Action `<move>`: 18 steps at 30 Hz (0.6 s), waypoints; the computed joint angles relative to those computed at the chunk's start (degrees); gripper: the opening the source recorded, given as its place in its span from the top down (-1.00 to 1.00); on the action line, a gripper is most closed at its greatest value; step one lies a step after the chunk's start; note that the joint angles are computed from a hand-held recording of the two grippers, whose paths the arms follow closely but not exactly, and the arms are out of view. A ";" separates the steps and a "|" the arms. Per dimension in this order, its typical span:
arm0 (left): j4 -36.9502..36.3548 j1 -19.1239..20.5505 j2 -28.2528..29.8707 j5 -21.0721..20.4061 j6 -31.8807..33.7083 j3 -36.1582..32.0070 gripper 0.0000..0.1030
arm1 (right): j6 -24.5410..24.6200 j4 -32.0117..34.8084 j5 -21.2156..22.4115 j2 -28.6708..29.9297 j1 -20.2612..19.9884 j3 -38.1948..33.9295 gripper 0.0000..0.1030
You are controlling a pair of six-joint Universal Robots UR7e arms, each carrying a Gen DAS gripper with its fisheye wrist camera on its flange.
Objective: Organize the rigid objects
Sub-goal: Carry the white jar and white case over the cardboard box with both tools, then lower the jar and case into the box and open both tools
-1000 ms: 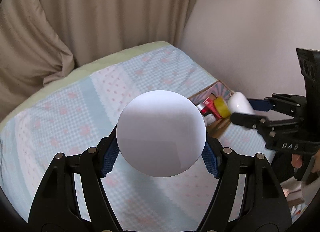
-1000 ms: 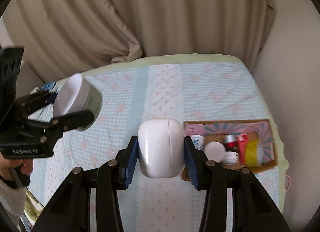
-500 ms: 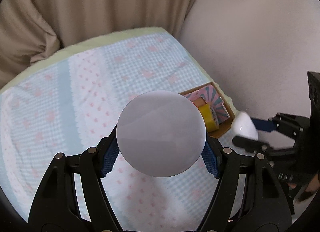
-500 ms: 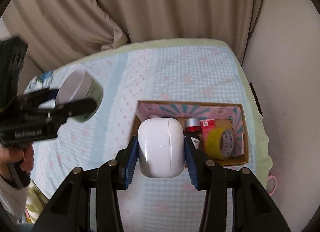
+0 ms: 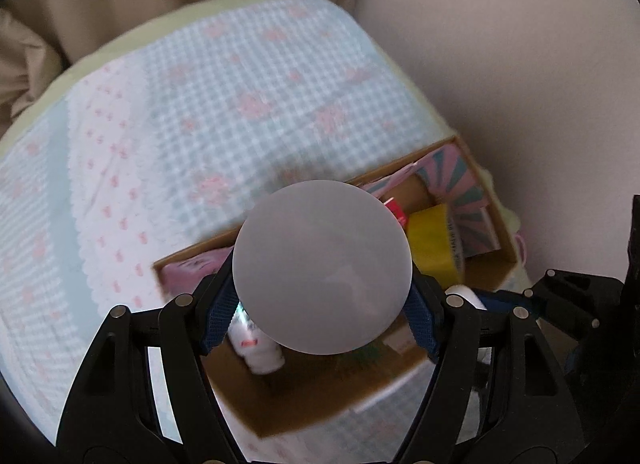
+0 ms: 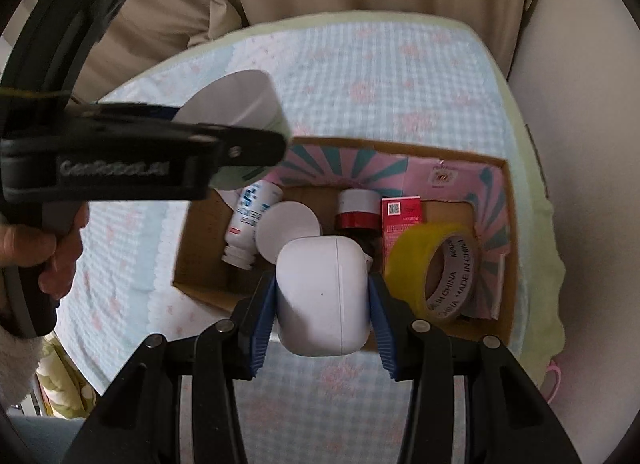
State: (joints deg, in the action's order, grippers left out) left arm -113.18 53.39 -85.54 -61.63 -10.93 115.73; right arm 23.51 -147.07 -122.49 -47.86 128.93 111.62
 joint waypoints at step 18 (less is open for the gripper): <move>-0.16 4.95 7.11 1.20 6.10 -0.11 -0.36 | -2.98 -5.34 5.58 5.37 -4.83 1.32 0.19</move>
